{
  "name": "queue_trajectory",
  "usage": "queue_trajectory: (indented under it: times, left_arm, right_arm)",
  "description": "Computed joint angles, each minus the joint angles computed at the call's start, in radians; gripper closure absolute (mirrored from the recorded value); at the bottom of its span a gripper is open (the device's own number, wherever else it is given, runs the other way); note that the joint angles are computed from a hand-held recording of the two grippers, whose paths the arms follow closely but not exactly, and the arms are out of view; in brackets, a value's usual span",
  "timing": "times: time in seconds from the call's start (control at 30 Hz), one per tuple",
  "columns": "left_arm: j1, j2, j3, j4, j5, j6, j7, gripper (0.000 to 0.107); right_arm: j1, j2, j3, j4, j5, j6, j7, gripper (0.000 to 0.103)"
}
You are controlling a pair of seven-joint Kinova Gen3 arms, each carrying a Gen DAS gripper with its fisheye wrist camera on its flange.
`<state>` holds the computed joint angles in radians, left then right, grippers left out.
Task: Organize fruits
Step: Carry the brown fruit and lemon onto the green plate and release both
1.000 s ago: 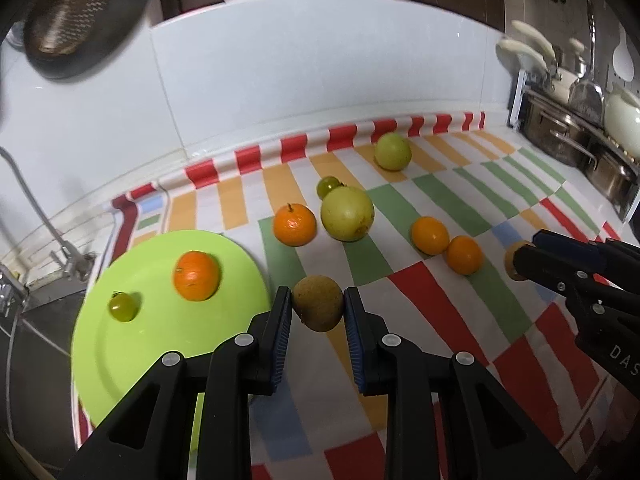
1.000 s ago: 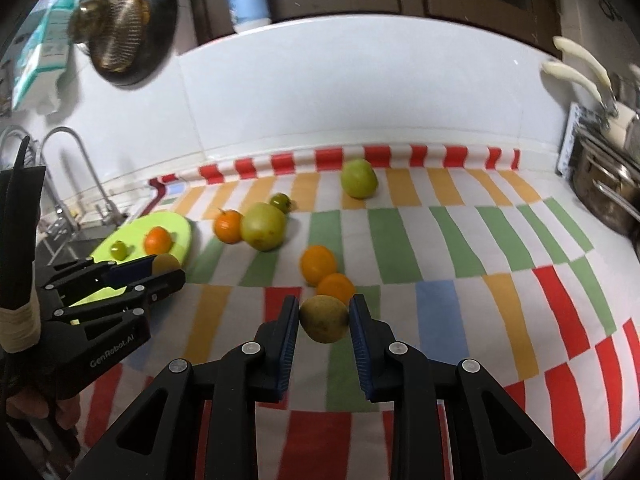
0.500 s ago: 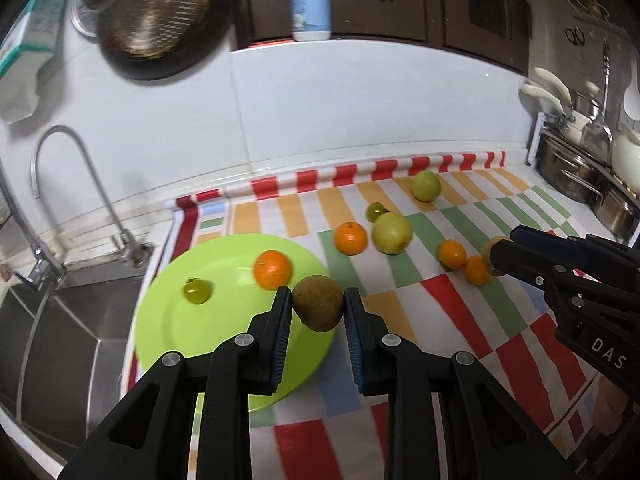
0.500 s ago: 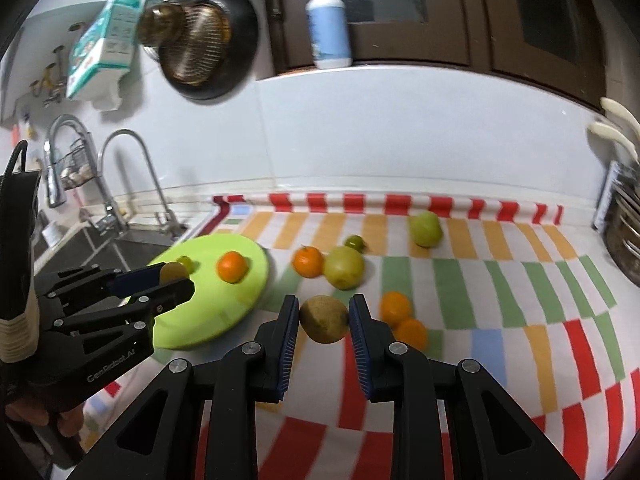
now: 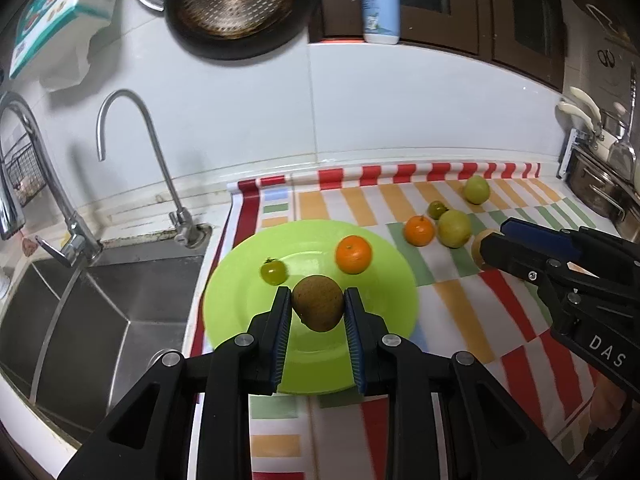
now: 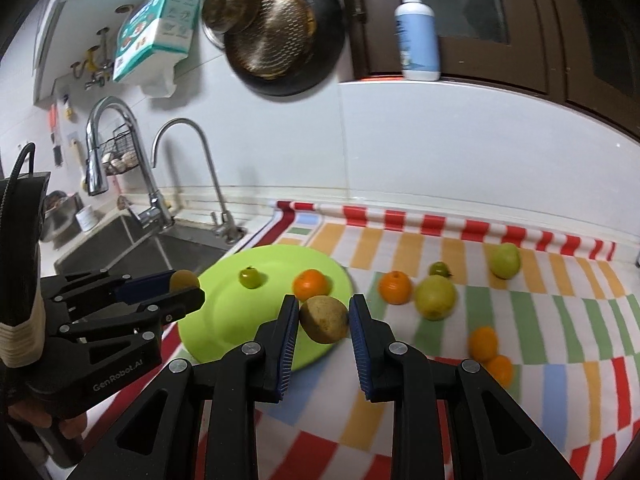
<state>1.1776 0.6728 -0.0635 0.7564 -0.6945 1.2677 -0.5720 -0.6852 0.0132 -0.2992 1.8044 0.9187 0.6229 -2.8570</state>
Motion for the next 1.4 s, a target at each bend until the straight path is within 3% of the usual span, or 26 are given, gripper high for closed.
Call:
queue_trajectory:
  times: [0.27, 0.7, 0.73, 0.77, 0.8, 0.83, 0.9, 1.03, 1.4]
  left_arm:
    - [-0.059, -0.055, 0.025, 0.130, 0.022, -0.079, 0.038, 0.081]
    - [-0.159, -0.040, 0.058, 0.162, 0.099, -0.144, -0.023, 0.081]
    - [-0.160, -0.038, 0.055, 0.161, 0.102, -0.148, -0.025, 0.080]
    - [-0.160, -0.035, 0.051, 0.159, 0.102, -0.150, -0.026, 0.072]
    - [-0.158, -0.032, 0.046, 0.153, 0.101, -0.146, -0.024, 0.061]
    - [-0.152, -0.030, 0.038, 0.152, 0.095, -0.144, -0.015, 0.059]
    - [-0.142, -0.029, 0.030, 0.145, 0.084, -0.136, -0.010, 0.059]
    - [-0.123, -0.031, 0.023, 0.138, 0.066, -0.124, 0.001, 0.059]
    - [-0.036, -0.039, 0.014, 0.117, -0.023, -0.092, 0.063, 0.049]
  right_arm:
    - [-0.037, 0.088, 0.037, -0.083, -0.061, -0.013, 0.092, 0.076]
    - [-0.079, 0.209, 0.140, -0.191, -0.230, -0.054, 0.293, 0.076]
    - [-0.078, 0.215, 0.146, -0.197, -0.244, -0.055, 0.308, 0.076]
    - [-0.083, 0.218, 0.156, -0.198, -0.247, -0.059, 0.312, 0.076]
    - [-0.092, 0.220, 0.168, -0.199, -0.239, -0.060, 0.306, 0.074]
    - [-0.098, 0.222, 0.176, -0.203, -0.237, -0.055, 0.303, 0.068]
    - [-0.118, 0.221, 0.199, -0.202, -0.210, -0.041, 0.262, 0.063]
    - [-0.132, 0.197, 0.211, -0.173, -0.151, -0.042, 0.187, 0.063]
    - [-0.113, 0.100, 0.125, -0.072, -0.013, 0.031, 0.006, 0.056]
